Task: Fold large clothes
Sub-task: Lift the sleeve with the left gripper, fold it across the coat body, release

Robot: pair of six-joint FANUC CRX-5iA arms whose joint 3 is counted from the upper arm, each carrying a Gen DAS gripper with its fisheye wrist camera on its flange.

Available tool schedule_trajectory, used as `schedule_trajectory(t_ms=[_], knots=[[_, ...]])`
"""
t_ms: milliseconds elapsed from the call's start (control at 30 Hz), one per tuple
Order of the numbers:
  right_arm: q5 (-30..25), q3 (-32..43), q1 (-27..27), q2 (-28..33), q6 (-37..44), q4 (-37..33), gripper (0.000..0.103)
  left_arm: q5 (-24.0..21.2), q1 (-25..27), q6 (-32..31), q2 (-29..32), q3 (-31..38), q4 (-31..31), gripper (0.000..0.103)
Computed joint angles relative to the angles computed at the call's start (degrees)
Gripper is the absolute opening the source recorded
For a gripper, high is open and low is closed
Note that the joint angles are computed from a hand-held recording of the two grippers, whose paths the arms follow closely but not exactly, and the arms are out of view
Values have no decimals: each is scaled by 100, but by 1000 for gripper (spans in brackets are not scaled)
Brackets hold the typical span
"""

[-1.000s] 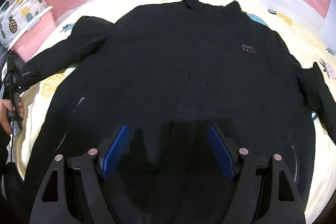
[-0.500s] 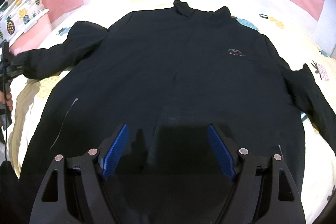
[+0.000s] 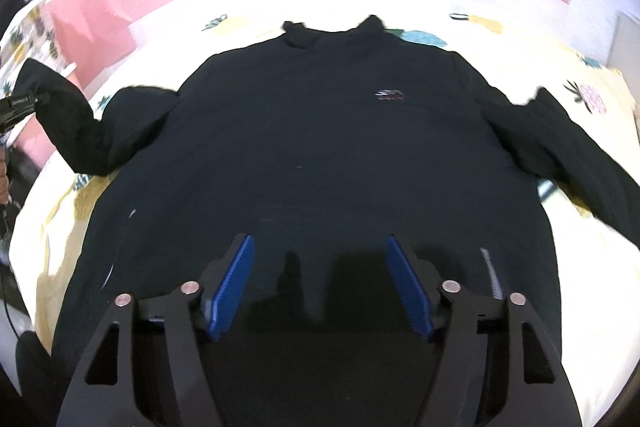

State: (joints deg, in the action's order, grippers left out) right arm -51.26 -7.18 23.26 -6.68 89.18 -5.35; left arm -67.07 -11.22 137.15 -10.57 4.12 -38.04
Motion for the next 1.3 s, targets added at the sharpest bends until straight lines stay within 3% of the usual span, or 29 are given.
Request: schedule_trajectory(t_ms=[433,1000,1067,1133,1200,1300], knots=[[-178,356,-908,271,433,-637,68,344,-989,-428,1408,1293,197,14],[-285,644,-1377,771,582,-810,68,1423,-1062,-1841,2616,1339,2055,14],[-328,690,-1390,821,556,-821,68,1497,-1095,-2022,2683,1338,2083,21],[-402,789,-1426,891,534,-894,68,1737,-920,-2431,2664,1131,2695,35],[-441,866,-1439,929,526,-934,68,2064,-678,-2916,2554,760,3549,66],[-487,1005,-1461,976,521,-1009,68,2462,-512,-3466,2289,296,4307,75]])
